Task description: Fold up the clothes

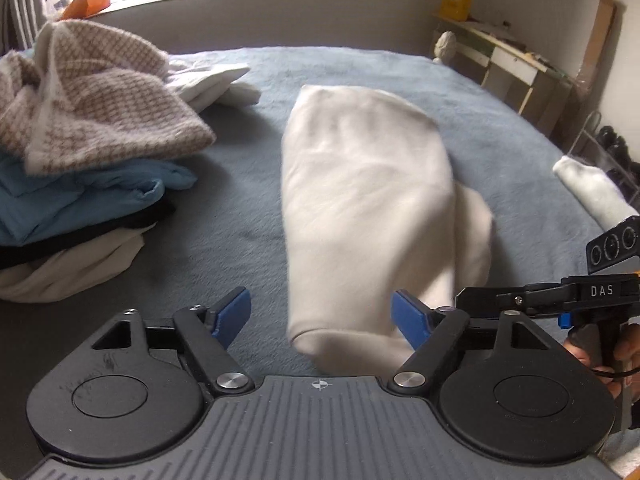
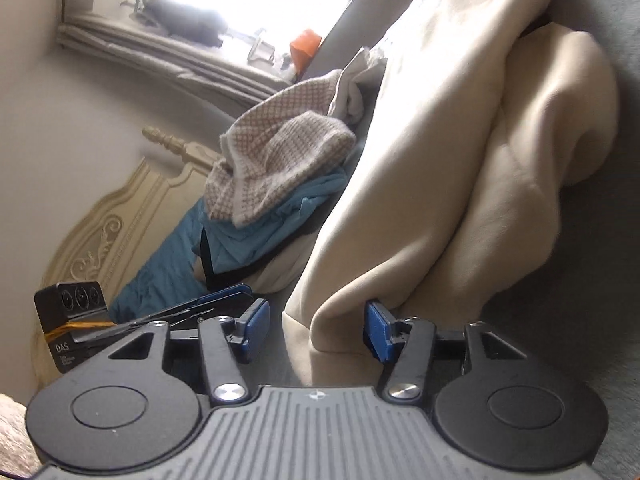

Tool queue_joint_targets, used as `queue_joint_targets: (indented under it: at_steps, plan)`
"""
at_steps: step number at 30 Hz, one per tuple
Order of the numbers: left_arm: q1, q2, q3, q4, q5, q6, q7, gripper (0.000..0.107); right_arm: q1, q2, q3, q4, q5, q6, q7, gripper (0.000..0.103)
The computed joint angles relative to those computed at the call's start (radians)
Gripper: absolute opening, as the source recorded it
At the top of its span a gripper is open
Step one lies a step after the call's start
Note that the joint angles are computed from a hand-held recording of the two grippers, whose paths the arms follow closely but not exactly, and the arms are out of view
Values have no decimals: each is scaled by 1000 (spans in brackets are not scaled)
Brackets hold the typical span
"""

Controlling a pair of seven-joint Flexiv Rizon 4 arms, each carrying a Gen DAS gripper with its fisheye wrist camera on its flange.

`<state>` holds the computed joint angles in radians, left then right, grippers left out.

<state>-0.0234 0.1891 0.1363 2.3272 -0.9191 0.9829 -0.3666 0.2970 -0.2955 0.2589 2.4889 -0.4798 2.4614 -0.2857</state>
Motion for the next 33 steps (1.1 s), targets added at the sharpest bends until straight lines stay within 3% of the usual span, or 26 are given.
queue_joint_targets:
  at_steps: [1, 2, 4, 7, 10, 12, 13, 14, 15, 19, 22, 25, 26, 28, 30, 31, 33]
  plan:
    - [-18, -3, -8, 2, -31, 0, 35, 99, -3, 20, 0, 20, 33, 3, 11, 57]
    - [-35, -6, -17, 4, -60, 0, 71, 101, 1, 45, -1, 41, 81, 2, 13, 57]
    - [-59, -21, -34, 4, -70, -20, 138, 101, 9, 100, -6, 80, 169, -13, 14, 58]
    - [-90, -47, -74, 24, -35, 52, 192, 101, 22, 213, -17, 119, 277, -99, -35, 60]
    - [-160, -76, -110, 69, -159, 251, 335, 97, 20, 290, -26, 113, 347, -193, -91, 69]
    - [-211, -101, -130, 81, -285, 366, 457, 88, 6, 304, -42, 86, 325, -242, -102, 70]
    - [-226, -110, -135, 81, -336, 401, 510, 73, 4, 296, -49, 61, 318, -270, -112, 71]
    - [-242, -120, -142, 79, -395, 437, 569, 65, 3, 282, -54, 30, 316, -299, -129, 72]
    - [-258, -131, -151, 74, -467, 474, 637, 63, 2, 267, -59, -1, 317, -329, -148, 73]
    - [-263, -126, -156, 60, -587, 478, 716, 49, 48, 168, -103, -164, 404, -466, -264, 76]
    - [-270, -135, -172, 39, -692, 503, 777, 34, 1, 72, -98, -262, 380, -529, -223, 76]
    - [-251, -135, -164, 34, -688, 478, 731, 29, 80, 14, -194, -337, 446, -627, -205, 76]
    - [-244, -137, -161, 31, -688, 471, 719, 28, 83, -7, -203, -358, 454, -649, -191, 73]
    - [-228, -137, -153, 28, -671, 451, 680, 26, 5, -59, -125, -398, 436, -631, -194, 67]
    - [-204, -134, -139, 29, -624, 416, 606, 26, -75, -97, -41, -437, 390, -628, -204, 42]
    - [-189, -133, -131, 29, -594, 396, 558, 26, -103, -112, -10, -455, 367, -633, -209, 24]
    - [-151, -133, -107, 28, -519, 335, 442, 26, -120, -127, 14, -490, 317, -639, -242, 19]
